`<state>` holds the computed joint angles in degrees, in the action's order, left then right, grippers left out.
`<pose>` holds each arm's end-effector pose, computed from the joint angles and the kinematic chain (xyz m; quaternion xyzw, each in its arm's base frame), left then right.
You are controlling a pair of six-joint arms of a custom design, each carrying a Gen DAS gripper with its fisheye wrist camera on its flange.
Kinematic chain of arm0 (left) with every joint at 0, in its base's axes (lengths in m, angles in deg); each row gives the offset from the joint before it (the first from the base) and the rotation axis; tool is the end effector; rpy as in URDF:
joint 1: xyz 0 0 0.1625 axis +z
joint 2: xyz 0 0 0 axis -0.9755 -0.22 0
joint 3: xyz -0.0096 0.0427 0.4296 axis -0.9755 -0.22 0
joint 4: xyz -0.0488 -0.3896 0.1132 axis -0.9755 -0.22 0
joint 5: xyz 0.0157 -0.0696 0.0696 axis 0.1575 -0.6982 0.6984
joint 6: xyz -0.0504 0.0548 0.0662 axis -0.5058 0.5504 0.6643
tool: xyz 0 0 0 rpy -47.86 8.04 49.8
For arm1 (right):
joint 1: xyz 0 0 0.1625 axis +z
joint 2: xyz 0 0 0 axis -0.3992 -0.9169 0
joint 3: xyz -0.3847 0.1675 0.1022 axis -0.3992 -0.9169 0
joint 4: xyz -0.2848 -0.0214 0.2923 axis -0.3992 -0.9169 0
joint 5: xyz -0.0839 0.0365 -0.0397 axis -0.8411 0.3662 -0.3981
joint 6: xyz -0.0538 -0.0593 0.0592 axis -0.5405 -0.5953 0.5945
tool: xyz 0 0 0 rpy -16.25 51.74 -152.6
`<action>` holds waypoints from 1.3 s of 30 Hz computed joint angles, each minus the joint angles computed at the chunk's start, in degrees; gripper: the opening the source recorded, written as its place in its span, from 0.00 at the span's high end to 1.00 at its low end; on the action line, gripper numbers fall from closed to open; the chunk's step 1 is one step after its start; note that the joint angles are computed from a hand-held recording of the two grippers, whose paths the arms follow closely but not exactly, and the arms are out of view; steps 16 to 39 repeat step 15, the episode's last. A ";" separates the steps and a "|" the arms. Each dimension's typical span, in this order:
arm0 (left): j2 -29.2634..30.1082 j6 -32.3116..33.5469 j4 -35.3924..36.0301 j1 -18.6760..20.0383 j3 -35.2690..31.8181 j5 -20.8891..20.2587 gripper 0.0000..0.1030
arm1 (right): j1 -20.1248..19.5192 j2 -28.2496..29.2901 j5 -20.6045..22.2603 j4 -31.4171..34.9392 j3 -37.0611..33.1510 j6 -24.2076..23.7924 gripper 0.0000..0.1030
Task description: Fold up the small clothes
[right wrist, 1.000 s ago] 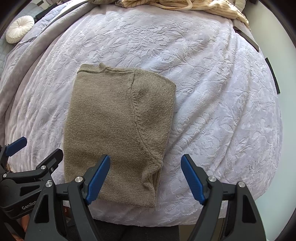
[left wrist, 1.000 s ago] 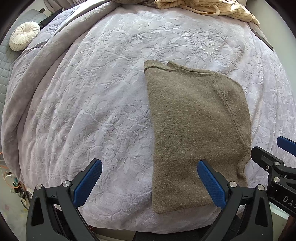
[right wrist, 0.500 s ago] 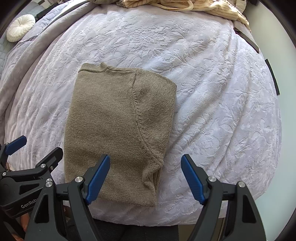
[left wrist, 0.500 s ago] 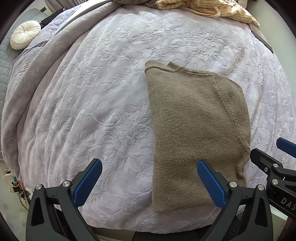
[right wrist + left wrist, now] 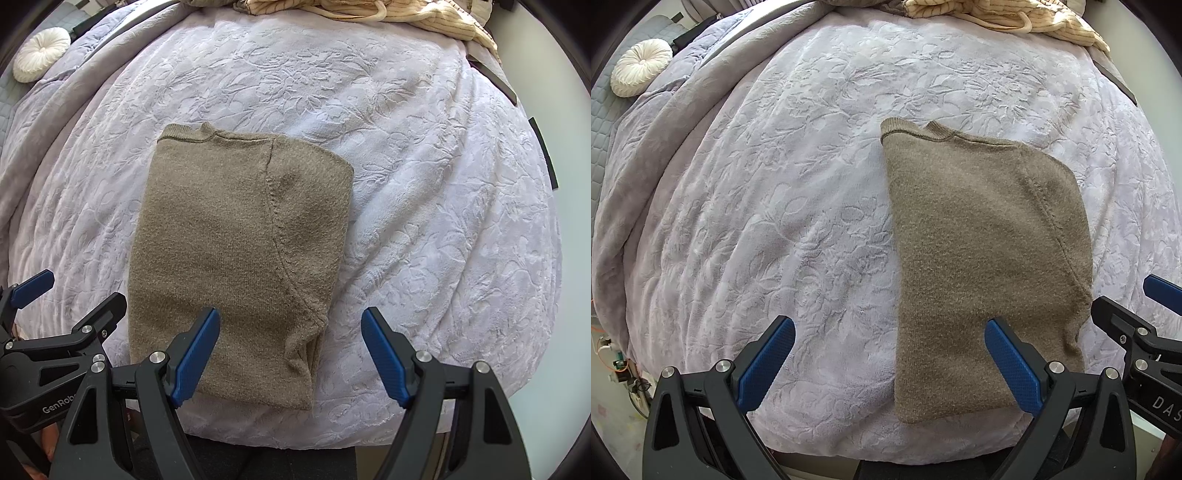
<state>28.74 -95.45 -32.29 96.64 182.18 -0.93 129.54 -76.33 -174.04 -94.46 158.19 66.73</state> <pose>-0.4283 -0.3294 0.0952 0.1212 0.9095 -0.0165 0.3972 0.1750 -0.3756 0.2962 -0.0343 -0.9242 0.0460 0.3776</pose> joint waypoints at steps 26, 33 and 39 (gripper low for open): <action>0.74 0.22 -1.15 -0.22 0.00 0.28 0.00 | -0.51 -0.08 -0.24 0.36 -0.09 -0.38 0.21; 0.74 0.22 -1.15 -0.22 0.00 0.28 0.00 | -0.51 -0.08 -0.24 0.36 -0.09 -0.38 0.21; 0.74 0.22 -1.15 -0.22 0.00 0.28 0.00 | -0.51 -0.08 -0.24 0.36 -0.09 -0.38 0.21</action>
